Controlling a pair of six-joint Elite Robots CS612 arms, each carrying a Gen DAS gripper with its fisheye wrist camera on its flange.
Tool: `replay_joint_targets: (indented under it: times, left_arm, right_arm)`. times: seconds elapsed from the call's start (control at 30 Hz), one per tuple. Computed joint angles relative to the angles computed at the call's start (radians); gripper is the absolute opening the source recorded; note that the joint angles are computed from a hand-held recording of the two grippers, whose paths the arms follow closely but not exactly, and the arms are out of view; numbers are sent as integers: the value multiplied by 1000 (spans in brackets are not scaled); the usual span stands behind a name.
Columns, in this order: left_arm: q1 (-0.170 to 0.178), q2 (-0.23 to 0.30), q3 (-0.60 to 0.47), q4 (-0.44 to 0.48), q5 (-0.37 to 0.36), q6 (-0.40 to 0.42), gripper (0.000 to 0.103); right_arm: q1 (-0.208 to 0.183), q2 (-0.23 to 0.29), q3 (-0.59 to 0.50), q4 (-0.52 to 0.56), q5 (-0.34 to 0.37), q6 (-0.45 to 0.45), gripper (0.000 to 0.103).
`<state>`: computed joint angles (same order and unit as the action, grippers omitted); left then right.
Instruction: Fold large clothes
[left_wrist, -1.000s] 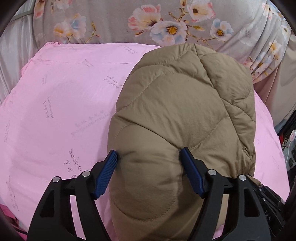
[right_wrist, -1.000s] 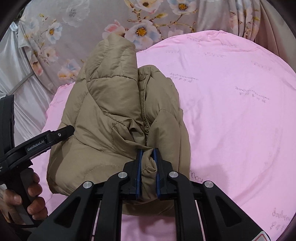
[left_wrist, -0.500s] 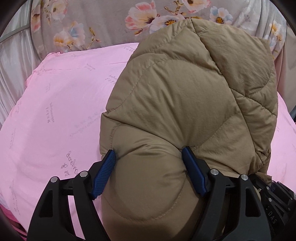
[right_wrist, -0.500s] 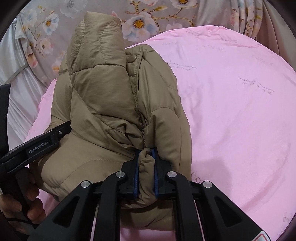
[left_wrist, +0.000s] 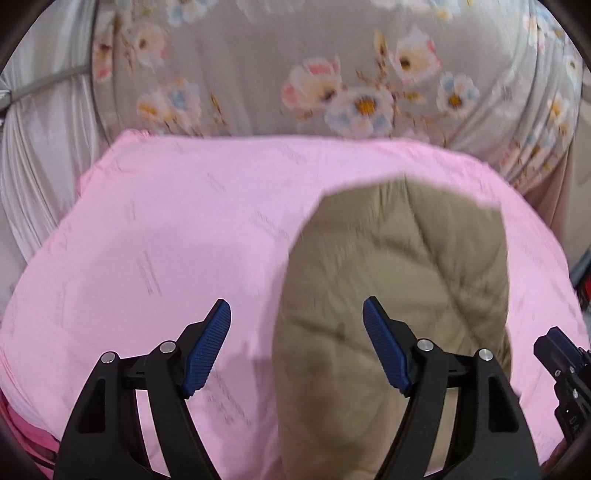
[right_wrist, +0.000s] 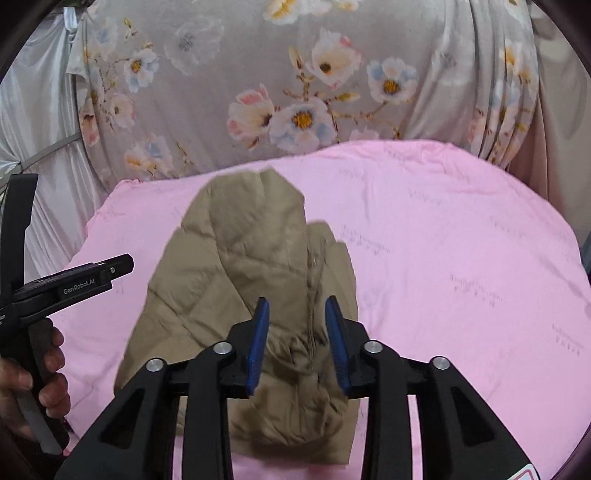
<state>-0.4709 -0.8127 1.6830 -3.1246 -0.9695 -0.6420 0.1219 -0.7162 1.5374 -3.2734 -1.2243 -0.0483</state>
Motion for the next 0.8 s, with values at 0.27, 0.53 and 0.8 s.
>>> replay_joint_targets:
  times: [0.27, 0.53, 0.8]
  left_arm:
    - [33, 34, -145, 70, 15, -12, 72]
    - [57, 127, -280, 273, -59, -57, 72]
    - [62, 194, -347, 327, -103, -81, 73]
  right_arm:
    - [45, 71, -207, 54, -36, 85, 31]
    - [74, 168, -353, 261, -117, 41, 2]
    - [54, 246, -438, 371, -68, 102, 0]
